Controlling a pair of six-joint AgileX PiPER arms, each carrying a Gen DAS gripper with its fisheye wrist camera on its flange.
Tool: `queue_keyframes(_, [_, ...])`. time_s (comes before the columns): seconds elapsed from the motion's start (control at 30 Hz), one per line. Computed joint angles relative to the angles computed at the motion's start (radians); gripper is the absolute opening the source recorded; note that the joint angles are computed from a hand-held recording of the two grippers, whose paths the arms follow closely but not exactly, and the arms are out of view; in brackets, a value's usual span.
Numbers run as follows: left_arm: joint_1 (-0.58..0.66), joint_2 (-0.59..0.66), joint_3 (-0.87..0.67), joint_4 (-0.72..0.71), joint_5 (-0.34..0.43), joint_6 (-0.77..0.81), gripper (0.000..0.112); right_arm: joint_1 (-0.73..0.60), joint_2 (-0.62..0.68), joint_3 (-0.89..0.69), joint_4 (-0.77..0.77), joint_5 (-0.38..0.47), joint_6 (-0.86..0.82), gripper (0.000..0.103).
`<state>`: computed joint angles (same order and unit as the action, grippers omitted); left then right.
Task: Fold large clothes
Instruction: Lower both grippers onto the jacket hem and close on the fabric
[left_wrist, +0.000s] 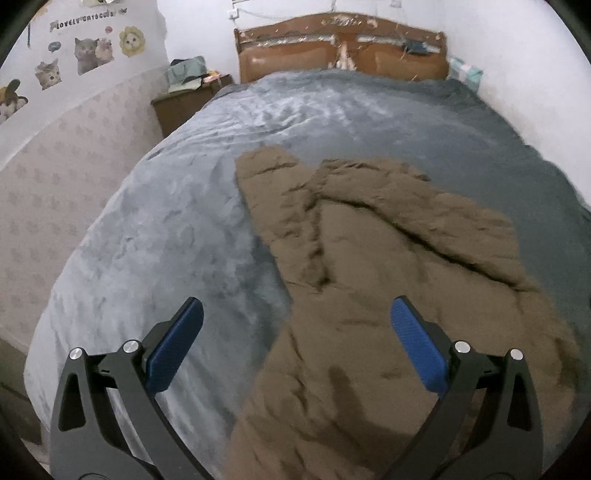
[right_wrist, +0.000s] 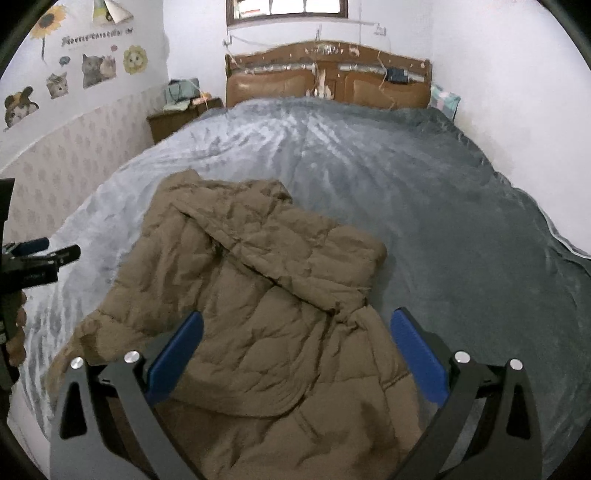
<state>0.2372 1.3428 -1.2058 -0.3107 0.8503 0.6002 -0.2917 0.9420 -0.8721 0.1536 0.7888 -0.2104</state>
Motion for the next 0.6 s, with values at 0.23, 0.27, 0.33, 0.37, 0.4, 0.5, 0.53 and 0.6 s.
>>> queue_keyframes(0.23, [-0.085,0.107,-0.040,0.061,-0.041,-0.087,0.100,-0.123,0.169,-0.032,0.161,-0.064,-0.219,0.101])
queue_keyframes(0.27, [-0.098,0.118,-0.049,0.055,-0.034,-0.099,0.100,-0.130,0.204,-0.039,0.167,-0.076,-0.240,0.101])
queue_keyframes(0.33, [-0.128,0.128,-0.051,0.056,-0.035,-0.130,0.100,-0.135,0.266,-0.050,0.166,-0.100,-0.271,0.101])
queue_keyframes(0.37, [-0.144,0.132,-0.049,0.062,-0.043,-0.145,0.100,-0.134,0.299,-0.055,0.159,-0.113,-0.281,0.101])
queue_keyframes(0.4, [-0.161,0.136,-0.044,0.073,-0.056,-0.166,0.100,-0.136,0.345,-0.066,0.153,-0.125,-0.298,0.101])
queue_keyframes(0.5, [-0.192,0.148,-0.034,0.086,-0.088,-0.194,0.100,-0.156,0.477,-0.116,0.163,-0.135,-0.319,0.101])
queue_keyframes(0.53, [-0.209,0.157,-0.025,0.108,-0.119,-0.223,0.100,-0.156,0.514,-0.130,0.142,-0.145,-0.297,0.101])
queue_keyframes(0.6, [-0.225,0.168,-0.010,0.128,-0.156,-0.247,0.100,-0.164,0.590,-0.161,0.134,-0.164,-0.288,0.101])
